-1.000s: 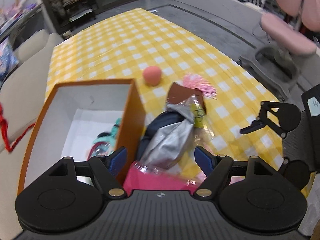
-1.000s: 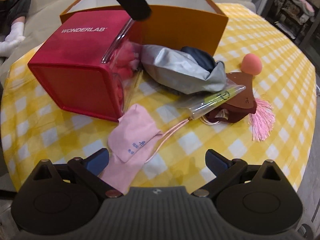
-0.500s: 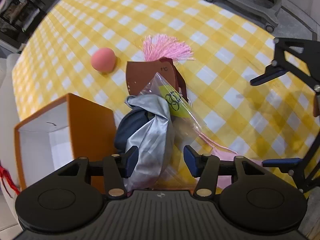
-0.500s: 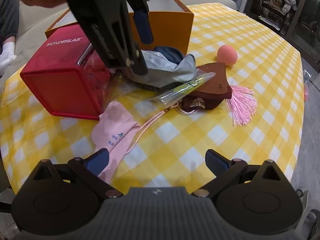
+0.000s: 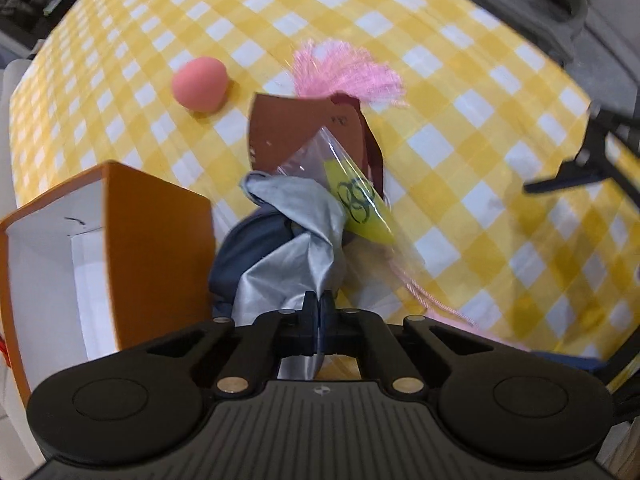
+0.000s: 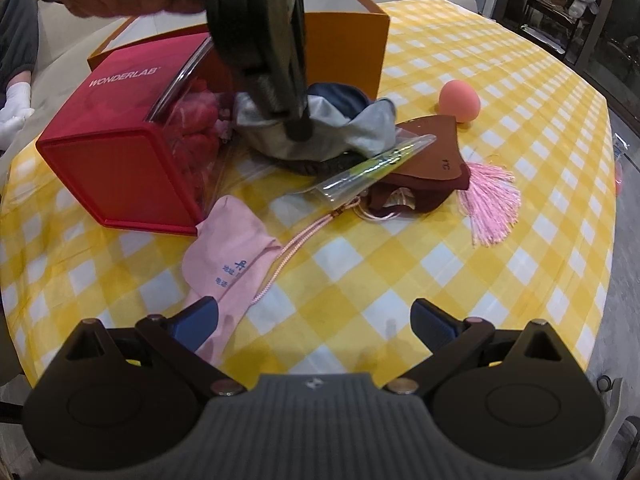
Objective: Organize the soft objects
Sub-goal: 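Grasp the silver bag with the left gripper while the right grasps the pink cloth, then lift the silver bag and pink cloth and carry both over the orange box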
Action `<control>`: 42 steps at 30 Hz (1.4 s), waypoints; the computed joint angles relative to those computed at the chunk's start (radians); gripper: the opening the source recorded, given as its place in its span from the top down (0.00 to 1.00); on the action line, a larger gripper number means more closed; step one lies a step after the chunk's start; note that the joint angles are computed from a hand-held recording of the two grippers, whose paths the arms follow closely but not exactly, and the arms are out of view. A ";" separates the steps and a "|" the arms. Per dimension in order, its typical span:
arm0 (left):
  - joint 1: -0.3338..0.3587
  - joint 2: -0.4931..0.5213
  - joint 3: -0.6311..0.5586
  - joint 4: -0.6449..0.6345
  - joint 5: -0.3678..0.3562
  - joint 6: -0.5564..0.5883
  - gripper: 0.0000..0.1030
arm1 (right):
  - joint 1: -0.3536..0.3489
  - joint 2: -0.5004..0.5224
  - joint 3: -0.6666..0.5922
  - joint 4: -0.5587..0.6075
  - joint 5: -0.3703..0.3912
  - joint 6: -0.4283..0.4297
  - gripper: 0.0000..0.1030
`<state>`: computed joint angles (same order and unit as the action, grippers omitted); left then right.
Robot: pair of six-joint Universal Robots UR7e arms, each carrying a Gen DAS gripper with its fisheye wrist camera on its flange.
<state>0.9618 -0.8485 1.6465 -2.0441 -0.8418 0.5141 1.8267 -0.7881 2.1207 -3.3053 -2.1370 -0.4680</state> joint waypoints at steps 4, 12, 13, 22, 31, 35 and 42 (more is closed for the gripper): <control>0.000 -0.060 0.004 -0.047 -0.088 -0.036 1.00 | 0.004 0.024 -0.017 0.006 0.007 -0.010 0.03; -0.024 -0.148 0.023 -0.089 -0.152 -0.078 1.00 | 0.019 0.091 -0.065 -0.032 0.044 -0.085 0.22; -0.027 -0.155 0.028 -0.092 -0.154 -0.077 1.00 | 0.019 0.099 -0.074 -0.031 0.052 -0.092 0.24; -0.028 -0.200 0.064 -0.108 -0.163 -0.109 0.99 | 0.007 0.174 -0.122 -0.021 0.062 -0.143 0.52; -0.034 -0.231 0.091 -0.109 -0.155 -0.130 0.99 | 0.006 0.110 -0.092 0.004 0.096 -0.108 0.94; -0.041 -0.247 0.104 -0.111 -0.158 -0.132 0.99 | 0.006 0.074 -0.070 0.011 0.095 -0.078 0.94; -0.057 -0.281 0.125 -0.108 -0.159 -0.136 0.99 | 0.009 0.014 -0.038 0.016 0.081 -0.006 0.94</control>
<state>0.9050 -1.1293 1.7715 -2.1525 -1.0003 0.3781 1.8353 -0.7740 2.0826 -3.2889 -2.0561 -0.4735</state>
